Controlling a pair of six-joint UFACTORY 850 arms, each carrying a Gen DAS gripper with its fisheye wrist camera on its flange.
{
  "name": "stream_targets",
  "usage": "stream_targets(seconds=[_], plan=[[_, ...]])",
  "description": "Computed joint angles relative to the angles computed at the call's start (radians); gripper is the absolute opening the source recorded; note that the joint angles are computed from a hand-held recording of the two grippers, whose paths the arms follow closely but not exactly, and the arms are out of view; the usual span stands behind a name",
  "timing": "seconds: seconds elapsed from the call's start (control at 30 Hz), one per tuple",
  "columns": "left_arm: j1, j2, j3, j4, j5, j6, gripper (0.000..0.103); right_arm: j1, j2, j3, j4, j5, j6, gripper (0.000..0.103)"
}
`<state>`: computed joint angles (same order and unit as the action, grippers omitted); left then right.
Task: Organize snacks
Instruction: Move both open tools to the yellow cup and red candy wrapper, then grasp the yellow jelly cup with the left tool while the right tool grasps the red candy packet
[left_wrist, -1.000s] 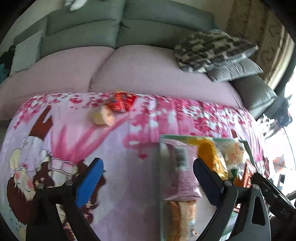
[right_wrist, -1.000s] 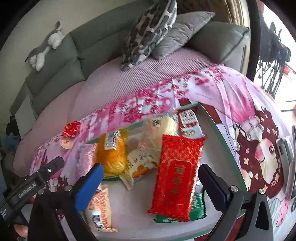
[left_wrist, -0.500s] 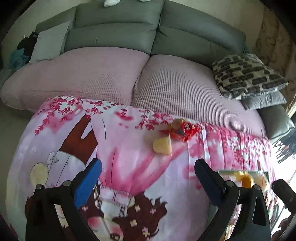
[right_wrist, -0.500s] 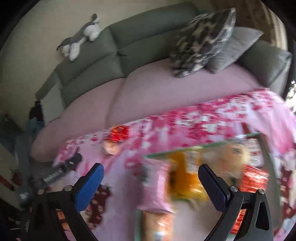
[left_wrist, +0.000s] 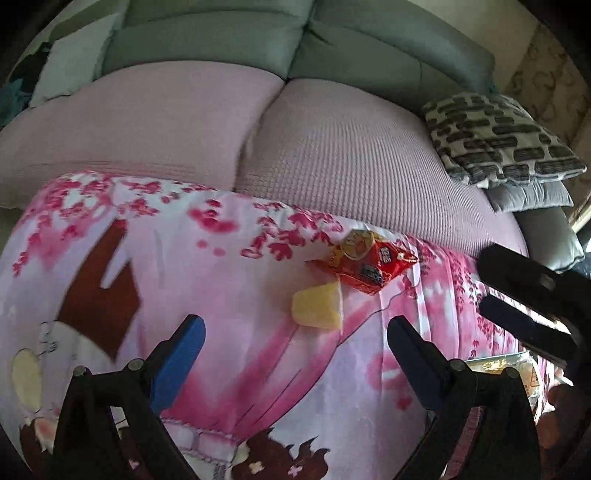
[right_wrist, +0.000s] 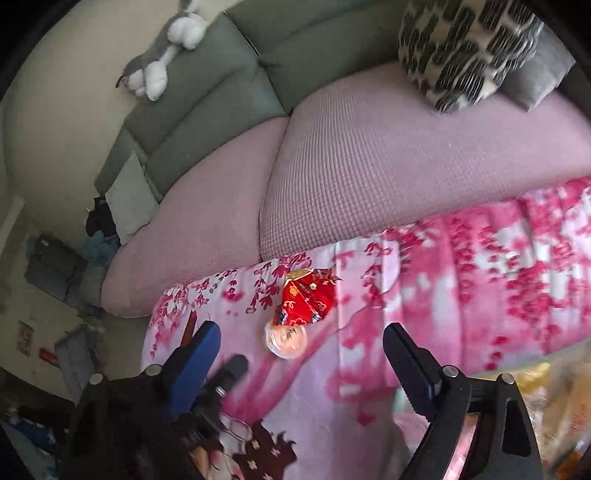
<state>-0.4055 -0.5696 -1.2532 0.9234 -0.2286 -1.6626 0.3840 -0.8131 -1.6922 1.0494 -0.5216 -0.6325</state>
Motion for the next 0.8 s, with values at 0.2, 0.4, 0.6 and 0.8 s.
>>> stream_targets(seconds=[0.2, 0.4, 0.6, 0.8], plan=[[0.007, -0.066, -0.066, -0.157, 0.008, 0.203, 0.089, 0.007, -0.128, -0.161, -0.083, -0.089, 0.097, 0.080], [0.011, -0.107, -0.110, -0.210, -0.002, 0.280, 0.079, 0.022, -0.223, -0.285, -0.159, -0.131, 0.177, 0.072], [0.025, -0.133, -0.124, -0.216, 0.001, 0.280, 0.062, 0.033, -0.283, -0.364, -0.232, -0.147, 0.260, 0.057], [0.041, -0.134, -0.123, -0.395, 0.068, 0.438, 0.040, 0.036, -0.292, -0.366, -0.221, -0.136, 0.275, 0.049]])
